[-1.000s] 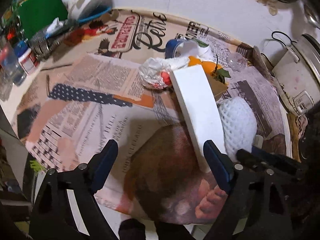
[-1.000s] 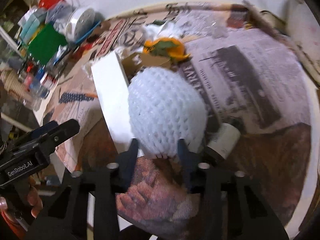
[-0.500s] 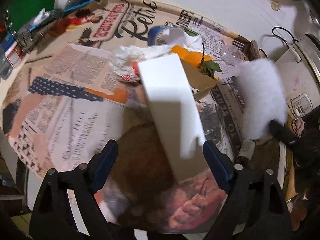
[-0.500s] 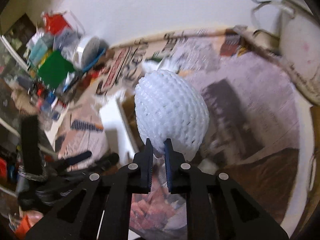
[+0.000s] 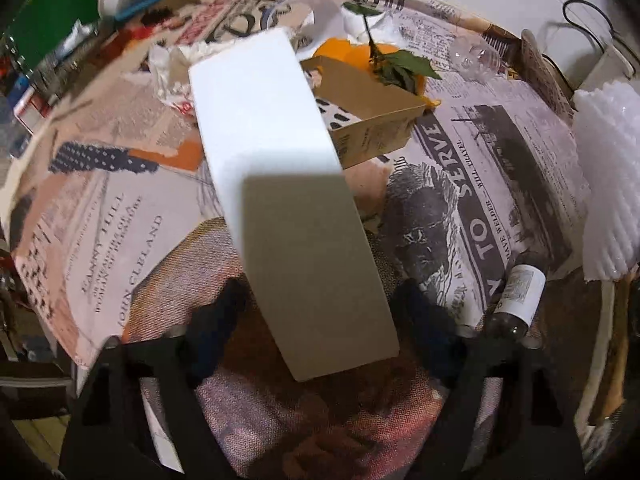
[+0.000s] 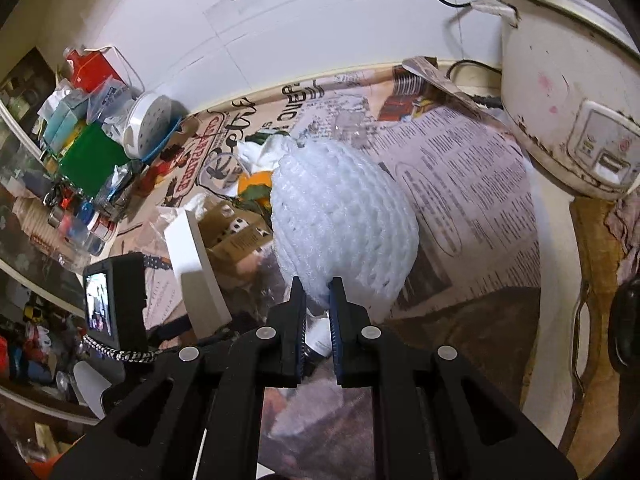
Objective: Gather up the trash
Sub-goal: 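Lift the foam net with the right tool while the left tool carries the white box toward the floor bin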
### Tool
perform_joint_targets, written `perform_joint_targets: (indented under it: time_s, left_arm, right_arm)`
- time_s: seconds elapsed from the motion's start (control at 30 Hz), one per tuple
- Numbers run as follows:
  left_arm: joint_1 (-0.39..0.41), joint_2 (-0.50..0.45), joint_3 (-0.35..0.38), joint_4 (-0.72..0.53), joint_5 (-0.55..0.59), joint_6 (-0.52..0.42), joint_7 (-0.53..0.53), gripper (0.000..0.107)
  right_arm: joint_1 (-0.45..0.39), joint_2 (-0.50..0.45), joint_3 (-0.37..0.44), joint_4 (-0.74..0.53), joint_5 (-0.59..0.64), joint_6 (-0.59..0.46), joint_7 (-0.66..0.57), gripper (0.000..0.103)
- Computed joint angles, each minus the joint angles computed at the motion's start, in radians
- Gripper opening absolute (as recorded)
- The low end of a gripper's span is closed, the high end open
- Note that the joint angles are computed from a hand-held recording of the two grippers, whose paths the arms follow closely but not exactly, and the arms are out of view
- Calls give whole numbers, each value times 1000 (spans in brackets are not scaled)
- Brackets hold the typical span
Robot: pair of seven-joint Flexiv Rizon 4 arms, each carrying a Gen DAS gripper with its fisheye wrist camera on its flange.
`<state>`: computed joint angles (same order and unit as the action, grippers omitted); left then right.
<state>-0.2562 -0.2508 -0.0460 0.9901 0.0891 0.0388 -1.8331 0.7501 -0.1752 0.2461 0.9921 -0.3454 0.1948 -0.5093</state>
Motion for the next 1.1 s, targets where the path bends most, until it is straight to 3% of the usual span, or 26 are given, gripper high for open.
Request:
perform_joint_targets:
  time_s: [0.07, 0.27, 0.5, 0.77, 1.1]
  left_arm:
    - [-5, 10, 1, 10, 12, 1, 4, 57]
    - [23, 95, 5, 108, -14, 79, 24, 50]
    - [68, 169, -2, 149, -83, 159, 109, 50]
    - [125, 295, 28, 270, -225, 249, 265, 50]
    - [192, 512, 135, 467, -405, 226, 584, 50]
  right_arm:
    - [-6, 13, 3, 19, 9, 6, 0, 10]
    - [-6, 37, 18, 51, -2, 19, 25, 10]
    - [32, 31, 28, 35, -60, 7, 67, 10]
    - [170, -23, 21, -48, -218, -81, 151, 10]
    - [441, -132, -37, -196, -412, -254, 331, 10]
